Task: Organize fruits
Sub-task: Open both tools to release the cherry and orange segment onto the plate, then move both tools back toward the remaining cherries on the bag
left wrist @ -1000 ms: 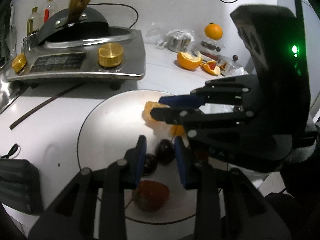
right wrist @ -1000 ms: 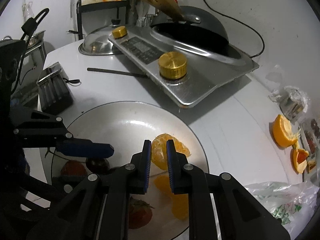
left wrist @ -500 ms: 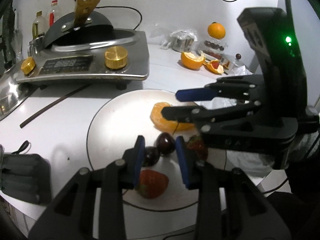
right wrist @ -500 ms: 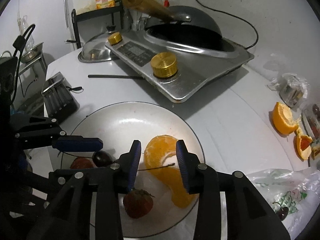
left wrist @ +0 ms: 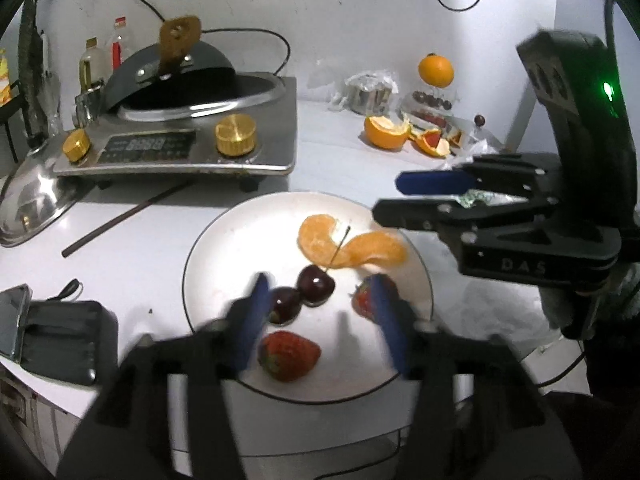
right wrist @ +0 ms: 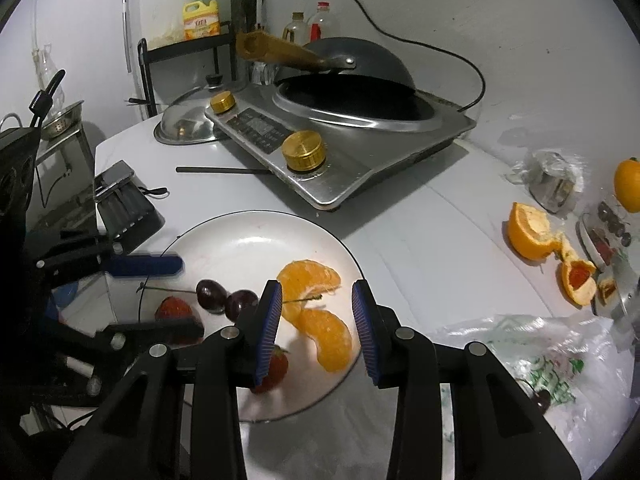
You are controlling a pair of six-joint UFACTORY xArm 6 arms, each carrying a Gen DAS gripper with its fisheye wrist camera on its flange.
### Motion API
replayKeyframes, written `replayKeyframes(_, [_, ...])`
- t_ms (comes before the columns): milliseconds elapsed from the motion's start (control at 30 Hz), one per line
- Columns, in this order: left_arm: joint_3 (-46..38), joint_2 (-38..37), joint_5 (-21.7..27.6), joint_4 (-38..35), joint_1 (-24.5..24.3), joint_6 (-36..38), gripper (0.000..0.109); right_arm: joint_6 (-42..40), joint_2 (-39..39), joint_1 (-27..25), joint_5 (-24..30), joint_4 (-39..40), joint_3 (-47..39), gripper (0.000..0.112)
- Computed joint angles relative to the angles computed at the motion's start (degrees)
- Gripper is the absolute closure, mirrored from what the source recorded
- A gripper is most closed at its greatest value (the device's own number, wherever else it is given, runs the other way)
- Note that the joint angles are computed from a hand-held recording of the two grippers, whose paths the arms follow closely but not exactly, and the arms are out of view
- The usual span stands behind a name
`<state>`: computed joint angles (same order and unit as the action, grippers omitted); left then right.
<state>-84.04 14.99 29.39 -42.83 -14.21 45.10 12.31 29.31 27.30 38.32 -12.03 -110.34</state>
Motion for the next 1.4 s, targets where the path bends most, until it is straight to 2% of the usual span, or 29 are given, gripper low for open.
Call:
replayKeyframes(500, [1.3, -1.9, -3.2, 5.9, -3.2, -7.1, 0.045, 3.3, -13.2, -1.8, -6.8, -2.2, 17.9, 0.074])
replayKeyframes(633, [1.7, -2.2, -4.1, 8.5, -4.4, -9.7, 0.045, 3.6, -15.9, -2.4, -8.3, -2.3, 21.4, 0.073])
replayKeyframes(800, [1.9, -2.6, -4.8, 12.1, -6.2, -13.0, 0.045, 4.0, -19.1, -3.3, -10.2, -2.2, 25.7, 0.067])
replayKeyframes(1400, [-0.1, -1.8, -4.6, 21.4, -11.7, -20.4, 0.045, 6.4, -29.5, -7.3, -15.9, -3.0, 39.6, 0.067])
